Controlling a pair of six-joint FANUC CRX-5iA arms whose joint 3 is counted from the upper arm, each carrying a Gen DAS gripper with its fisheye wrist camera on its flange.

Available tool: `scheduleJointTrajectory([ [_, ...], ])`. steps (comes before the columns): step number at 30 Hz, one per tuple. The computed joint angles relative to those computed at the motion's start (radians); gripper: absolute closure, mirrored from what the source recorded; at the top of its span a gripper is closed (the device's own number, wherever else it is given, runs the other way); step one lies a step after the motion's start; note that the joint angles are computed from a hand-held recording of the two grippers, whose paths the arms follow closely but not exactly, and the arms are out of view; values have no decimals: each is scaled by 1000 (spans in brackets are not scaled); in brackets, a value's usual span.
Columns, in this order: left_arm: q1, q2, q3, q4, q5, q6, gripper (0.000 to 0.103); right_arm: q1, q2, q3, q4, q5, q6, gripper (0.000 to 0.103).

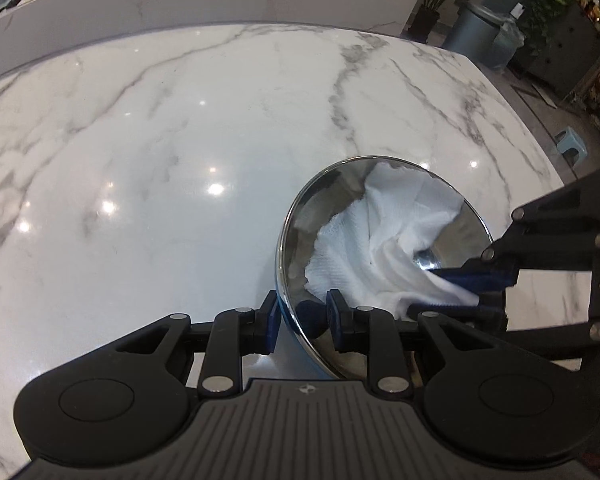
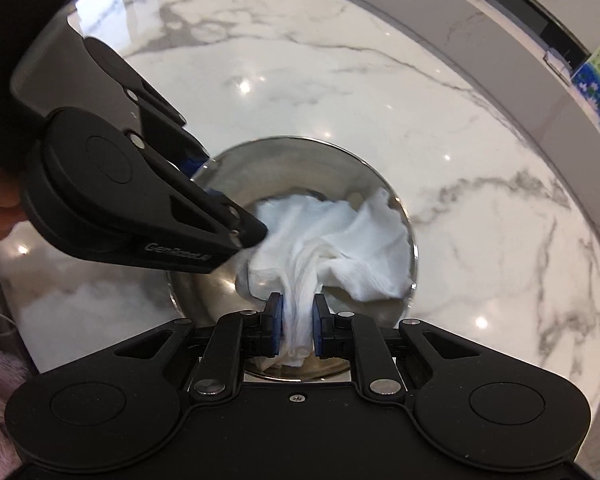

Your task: Clean bowl

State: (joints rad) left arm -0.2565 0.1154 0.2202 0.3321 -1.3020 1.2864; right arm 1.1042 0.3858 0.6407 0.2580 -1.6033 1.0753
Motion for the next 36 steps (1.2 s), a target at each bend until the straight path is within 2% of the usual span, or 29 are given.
scheduleJointTrajectory([
  [11,-5,-2,-3,-8,19,64,80,-49,-18,9,-126,41,-50,89],
  [15,4,-24,-24,-7,37,116,60,-42,-24,-6,-117,51,-83,89],
  [17,15,-38,-39,8,44,149,58,-37,-21,-4,-107,47,-92,89],
  [19,26,-48,-55,40,48,154,50,-33,-16,0,-100,43,-96,89],
  [22,26,-65,-69,52,53,161,42,-28,-12,3,-90,39,-104,89],
  [25,10,-75,-54,-8,40,235,41,-27,-18,-7,-88,46,-124,89],
  [32,3,-75,-42,-35,-4,256,43,-20,-29,-30,-73,62,-160,88],
  [36,1,-77,-47,-36,-5,232,57,-13,-22,-23,-63,54,-154,87],
])
